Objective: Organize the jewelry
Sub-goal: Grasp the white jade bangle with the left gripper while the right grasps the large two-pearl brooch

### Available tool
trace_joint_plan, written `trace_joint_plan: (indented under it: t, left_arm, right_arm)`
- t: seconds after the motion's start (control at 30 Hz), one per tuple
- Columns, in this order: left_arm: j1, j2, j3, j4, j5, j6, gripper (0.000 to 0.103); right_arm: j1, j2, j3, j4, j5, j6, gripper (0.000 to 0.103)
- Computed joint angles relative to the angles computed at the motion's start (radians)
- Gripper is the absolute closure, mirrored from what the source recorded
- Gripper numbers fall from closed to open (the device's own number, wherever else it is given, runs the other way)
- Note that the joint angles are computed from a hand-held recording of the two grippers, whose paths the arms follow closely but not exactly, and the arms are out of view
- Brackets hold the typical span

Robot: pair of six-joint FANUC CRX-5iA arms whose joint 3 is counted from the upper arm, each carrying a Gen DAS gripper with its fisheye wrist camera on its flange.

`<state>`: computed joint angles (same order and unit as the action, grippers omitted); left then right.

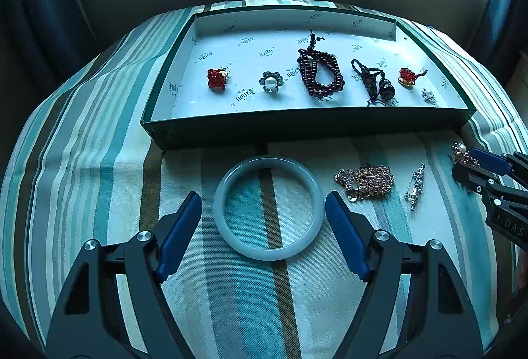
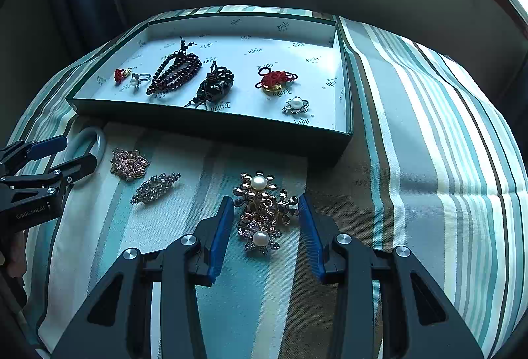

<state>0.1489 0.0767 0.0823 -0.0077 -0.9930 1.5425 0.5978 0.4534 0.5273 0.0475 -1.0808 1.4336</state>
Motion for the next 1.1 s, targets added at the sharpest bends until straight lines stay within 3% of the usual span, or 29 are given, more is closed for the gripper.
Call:
trace_joint_plan:
  t: [0.27,0.33,0.37,1.1]
  left_arm:
    - [0.018,0.013,-0.007,0.025,0.009,-0.01,0.022]
    - [0.02,0.009,-0.014,0.034,0.015,-0.019,0.024]
    - [0.021,0.006,-0.019,0.039,0.02,-0.028,0.033]
    - [0.029,-0.057,-0.007,0.082,0.069,-0.05,0.033]
  right_arm:
    - [-0.001,0.0,-0.002,-0.004,0.001,0.003,0.062]
    - [-0.001,0.0,-0.002,-0.004,0.001,0.003,0.062]
    - [-0.001,0.001,-0.001,-0.004,0.0,0.003,0.062]
    - [-0.01,-0.019,0.046,-0.038,0.027,0.01,0.062]
